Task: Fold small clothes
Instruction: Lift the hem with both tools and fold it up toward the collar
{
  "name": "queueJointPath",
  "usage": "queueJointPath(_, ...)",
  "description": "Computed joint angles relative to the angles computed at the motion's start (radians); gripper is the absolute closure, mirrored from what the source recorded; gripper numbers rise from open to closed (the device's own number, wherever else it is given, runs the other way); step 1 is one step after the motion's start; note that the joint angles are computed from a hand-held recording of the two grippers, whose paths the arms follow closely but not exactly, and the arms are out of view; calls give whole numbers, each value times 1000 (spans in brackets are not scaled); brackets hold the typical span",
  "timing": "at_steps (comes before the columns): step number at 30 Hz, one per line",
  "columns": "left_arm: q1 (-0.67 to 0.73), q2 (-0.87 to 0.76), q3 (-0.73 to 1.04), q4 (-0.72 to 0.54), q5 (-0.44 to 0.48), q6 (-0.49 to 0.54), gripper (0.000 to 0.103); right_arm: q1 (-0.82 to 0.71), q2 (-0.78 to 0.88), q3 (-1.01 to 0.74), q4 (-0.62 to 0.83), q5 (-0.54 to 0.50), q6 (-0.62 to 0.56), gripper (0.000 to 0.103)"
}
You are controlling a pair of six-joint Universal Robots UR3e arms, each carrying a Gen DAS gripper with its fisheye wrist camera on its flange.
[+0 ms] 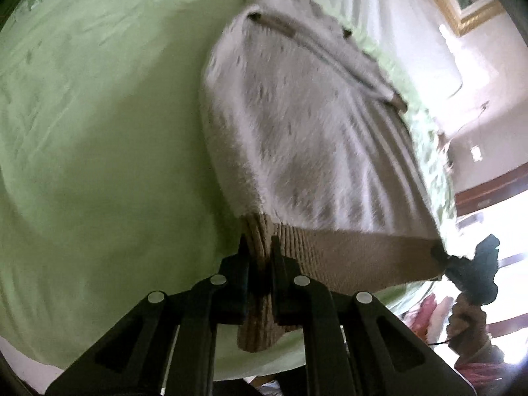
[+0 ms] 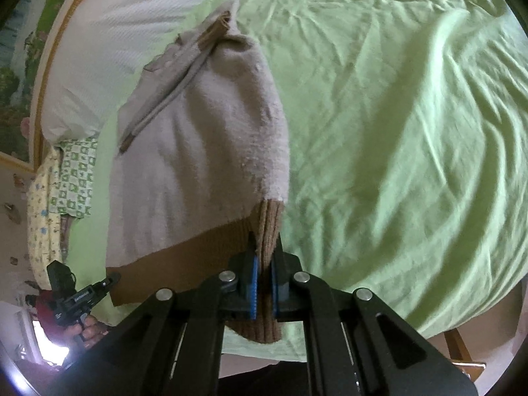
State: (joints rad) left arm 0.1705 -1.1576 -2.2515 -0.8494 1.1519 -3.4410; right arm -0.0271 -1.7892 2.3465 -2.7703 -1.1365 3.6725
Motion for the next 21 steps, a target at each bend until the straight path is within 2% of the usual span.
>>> queueJointPath(5,-26,-91,114,75,-3,-51,95,-35,15,-58,-9,52,-13,96)
queueJointPath(11,6,-240,339,110,-27,-59,96,-35,140,-275,-13,64,-10,96)
queueJointPath(16,20,-419,553,142,-13,-80,96,-23,344,-576,-1,61,-7,96)
queueJointPath(21,17,-673,879,106,22,-101,96,-22,554,-899,52,61,-15,96)
